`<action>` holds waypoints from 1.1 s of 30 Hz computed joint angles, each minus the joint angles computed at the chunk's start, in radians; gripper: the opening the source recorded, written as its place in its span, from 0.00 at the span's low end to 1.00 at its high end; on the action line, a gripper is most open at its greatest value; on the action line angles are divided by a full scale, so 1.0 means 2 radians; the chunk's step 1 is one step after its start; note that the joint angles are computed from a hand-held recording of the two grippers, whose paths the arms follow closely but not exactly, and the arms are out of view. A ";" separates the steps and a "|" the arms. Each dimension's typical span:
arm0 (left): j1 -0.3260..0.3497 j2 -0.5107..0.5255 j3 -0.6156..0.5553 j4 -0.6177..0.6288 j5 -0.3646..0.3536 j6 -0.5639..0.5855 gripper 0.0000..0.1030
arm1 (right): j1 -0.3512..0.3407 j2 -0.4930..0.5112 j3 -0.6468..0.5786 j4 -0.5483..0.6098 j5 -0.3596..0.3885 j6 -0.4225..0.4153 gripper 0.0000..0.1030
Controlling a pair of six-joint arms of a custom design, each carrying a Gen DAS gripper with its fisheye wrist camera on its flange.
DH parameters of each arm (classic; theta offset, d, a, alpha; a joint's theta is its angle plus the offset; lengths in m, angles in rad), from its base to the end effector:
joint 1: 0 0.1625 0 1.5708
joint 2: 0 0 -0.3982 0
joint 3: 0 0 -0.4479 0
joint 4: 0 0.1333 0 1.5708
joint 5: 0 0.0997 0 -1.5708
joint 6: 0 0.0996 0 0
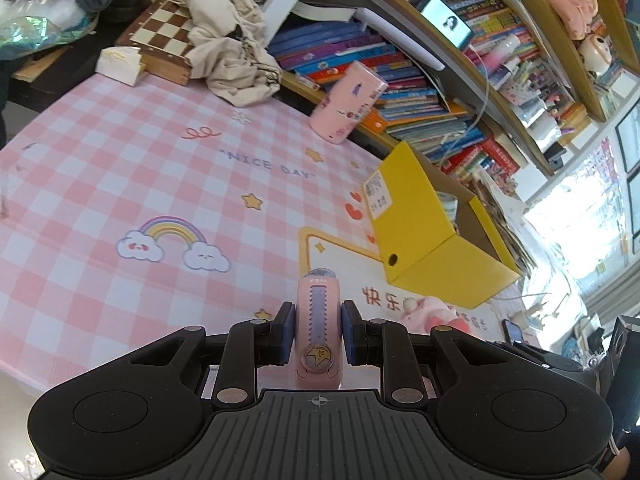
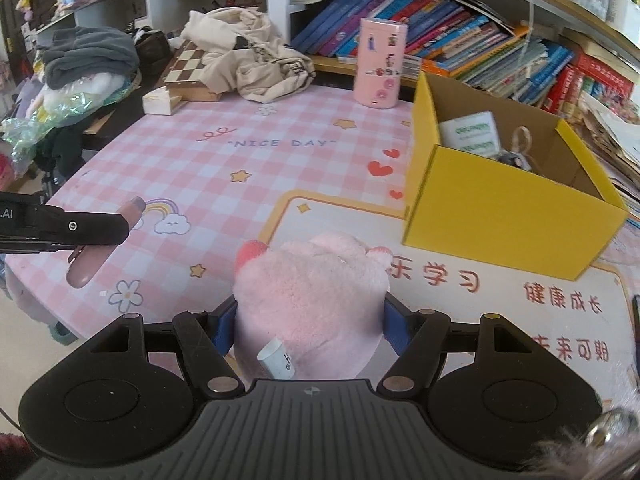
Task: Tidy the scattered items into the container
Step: 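Lift the plush toy with the right tool while the left tool lifts the knife toward the box, then carry the pink plush and pink knife over the yellow box with both tools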
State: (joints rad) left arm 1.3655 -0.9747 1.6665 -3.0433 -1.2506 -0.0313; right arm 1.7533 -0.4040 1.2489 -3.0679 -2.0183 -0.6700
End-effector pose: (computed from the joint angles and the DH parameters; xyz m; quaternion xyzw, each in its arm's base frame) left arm 0.0173 -0.7246 0.2093 0.0189 0.9148 -0.3904 0.1021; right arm 0.2334 -0.7676 -0.0268 0.3172 -0.8704 0.2524 0.2794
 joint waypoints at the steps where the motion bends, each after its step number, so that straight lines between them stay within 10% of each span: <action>1: -0.001 0.002 -0.002 0.002 -0.002 0.002 0.22 | -0.001 -0.003 0.004 -0.004 -0.001 0.001 0.66; 33: -0.060 0.062 -0.036 0.023 0.041 -0.014 0.22 | -0.047 -0.085 0.065 -0.009 0.037 -0.003 0.66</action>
State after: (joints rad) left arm 1.2453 -0.8503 1.5955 -2.9983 -1.1680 -0.0591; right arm 1.6591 -0.5730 1.3790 -3.0857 -1.9450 -0.6755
